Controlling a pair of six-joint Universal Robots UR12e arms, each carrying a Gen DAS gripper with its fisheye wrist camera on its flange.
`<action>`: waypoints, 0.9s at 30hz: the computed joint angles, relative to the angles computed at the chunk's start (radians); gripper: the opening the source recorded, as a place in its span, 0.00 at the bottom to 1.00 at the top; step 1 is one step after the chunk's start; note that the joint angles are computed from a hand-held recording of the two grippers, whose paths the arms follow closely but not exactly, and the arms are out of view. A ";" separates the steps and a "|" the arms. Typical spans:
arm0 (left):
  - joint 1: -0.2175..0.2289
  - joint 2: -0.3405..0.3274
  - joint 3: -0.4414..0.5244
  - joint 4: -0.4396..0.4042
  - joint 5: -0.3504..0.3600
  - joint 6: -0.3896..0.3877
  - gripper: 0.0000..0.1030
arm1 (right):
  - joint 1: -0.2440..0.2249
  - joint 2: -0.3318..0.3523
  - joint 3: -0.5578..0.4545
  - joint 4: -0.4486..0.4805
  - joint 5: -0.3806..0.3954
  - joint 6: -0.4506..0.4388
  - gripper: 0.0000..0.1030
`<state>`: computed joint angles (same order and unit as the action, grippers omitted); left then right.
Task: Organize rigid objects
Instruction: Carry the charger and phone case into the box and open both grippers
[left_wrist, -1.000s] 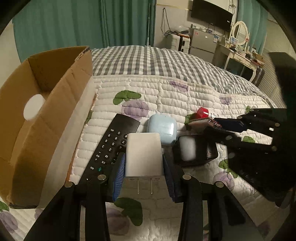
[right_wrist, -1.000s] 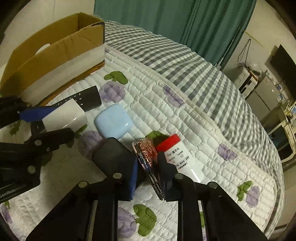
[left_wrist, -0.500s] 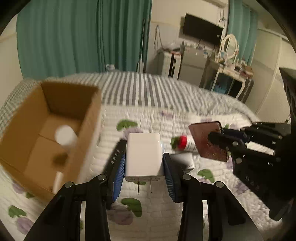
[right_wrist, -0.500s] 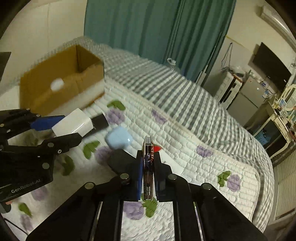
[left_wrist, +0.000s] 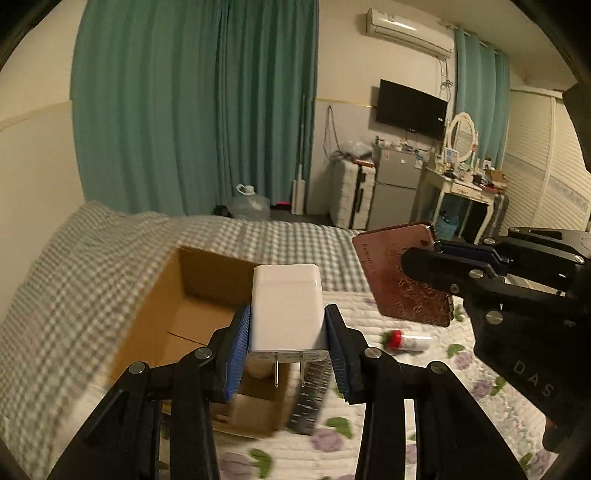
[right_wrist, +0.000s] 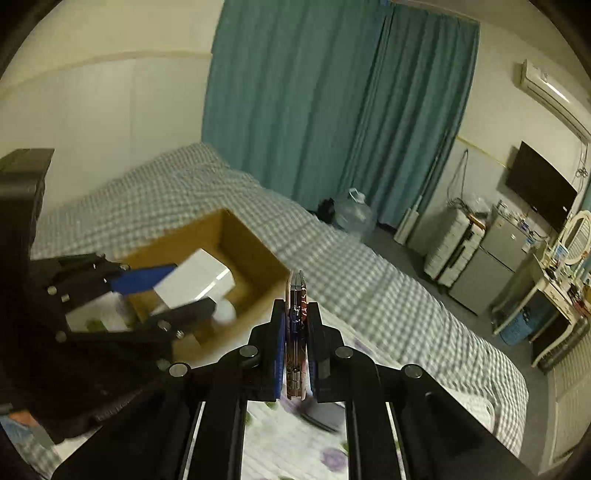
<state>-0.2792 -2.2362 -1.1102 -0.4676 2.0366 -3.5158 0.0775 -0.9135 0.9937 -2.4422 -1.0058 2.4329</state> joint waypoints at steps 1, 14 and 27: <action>0.005 0.007 -0.011 0.006 0.002 0.001 0.39 | 0.009 0.002 -0.008 0.007 0.008 0.013 0.09; 0.087 0.024 -0.095 -0.003 -0.039 0.006 0.39 | 0.101 0.117 -0.172 0.147 -0.005 0.051 0.09; 0.106 -0.028 -0.061 -0.055 -0.102 0.022 0.39 | 0.127 0.280 -0.372 0.276 -0.077 0.057 0.09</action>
<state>-0.1728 -2.2644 -1.1710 -0.5222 1.9344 -3.4943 0.2042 -0.6334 0.6221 -2.1662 -1.0826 2.4895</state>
